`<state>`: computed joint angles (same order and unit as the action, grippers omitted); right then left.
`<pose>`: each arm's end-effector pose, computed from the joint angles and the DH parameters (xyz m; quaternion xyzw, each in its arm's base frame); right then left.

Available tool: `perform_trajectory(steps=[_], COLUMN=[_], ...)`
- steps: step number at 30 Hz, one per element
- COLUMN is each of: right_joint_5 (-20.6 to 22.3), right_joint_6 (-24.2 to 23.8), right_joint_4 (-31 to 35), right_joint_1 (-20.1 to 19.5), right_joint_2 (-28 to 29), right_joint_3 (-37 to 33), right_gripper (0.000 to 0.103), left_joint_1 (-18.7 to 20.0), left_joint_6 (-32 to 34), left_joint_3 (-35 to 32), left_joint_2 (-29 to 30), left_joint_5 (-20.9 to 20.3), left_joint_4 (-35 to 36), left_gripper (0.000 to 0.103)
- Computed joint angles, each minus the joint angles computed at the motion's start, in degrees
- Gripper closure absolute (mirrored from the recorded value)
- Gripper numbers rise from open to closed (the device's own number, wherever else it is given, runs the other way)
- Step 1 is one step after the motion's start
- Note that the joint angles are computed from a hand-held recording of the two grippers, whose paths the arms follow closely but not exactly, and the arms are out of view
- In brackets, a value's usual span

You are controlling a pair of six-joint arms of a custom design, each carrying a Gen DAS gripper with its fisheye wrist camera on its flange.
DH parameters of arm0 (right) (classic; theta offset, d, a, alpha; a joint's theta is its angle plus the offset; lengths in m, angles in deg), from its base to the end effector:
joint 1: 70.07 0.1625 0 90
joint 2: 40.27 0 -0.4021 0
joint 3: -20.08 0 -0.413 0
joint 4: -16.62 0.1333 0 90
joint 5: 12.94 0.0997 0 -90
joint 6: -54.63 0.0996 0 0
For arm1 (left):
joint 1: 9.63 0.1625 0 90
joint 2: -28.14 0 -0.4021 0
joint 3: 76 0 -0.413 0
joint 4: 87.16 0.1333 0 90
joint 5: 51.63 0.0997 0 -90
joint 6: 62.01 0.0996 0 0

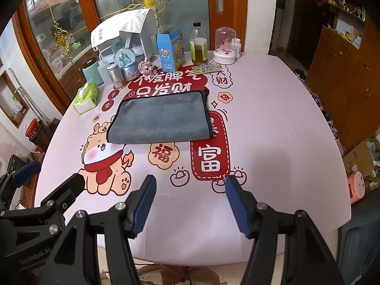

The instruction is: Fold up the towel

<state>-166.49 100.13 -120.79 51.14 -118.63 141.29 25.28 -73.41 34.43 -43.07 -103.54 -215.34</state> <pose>0.2900 -0.3935 0.2392 -0.1264 -0.8402 0.3530 0.3916 -0.3377 -0.4732 0.2018 0.3545 0.8762 -0.1717 0.2776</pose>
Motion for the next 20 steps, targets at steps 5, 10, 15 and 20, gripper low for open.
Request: perform_trajectory(steps=[5, 10, 15, 20], right_joint_5=[-0.2, 0.1, 0.5, 0.8], right_joint_6=[-0.1, -1.1, -2.2, -2.8], right_joint_4=[-0.2, -1.2, -1.8, -2.4], right_joint_1=[0.4, 0.3, -0.1, -0.4], right_joint_2=[0.0, 0.1, 0.7, 1.1], right_joint_3=[0.2, 0.2, -0.2, -0.5], right_gripper=[0.042, 0.042, 0.042, 0.042], left_joint_1=[-0.2, -0.2, 0.1, 0.6], left_joint_6=[-0.1, -0.9, -1.8, -1.6], left_joint_3=[0.4, 0.5, 0.3, -0.3], left_joint_2=[-0.4, -0.8, -1.0, -0.6], left_joint_5=[0.1, 0.1, 0.1, 0.1], left_joint_4=[0.0, 0.7, 1.6, 1.7], left_gripper=[0.003, 0.003, 0.003, 0.003])
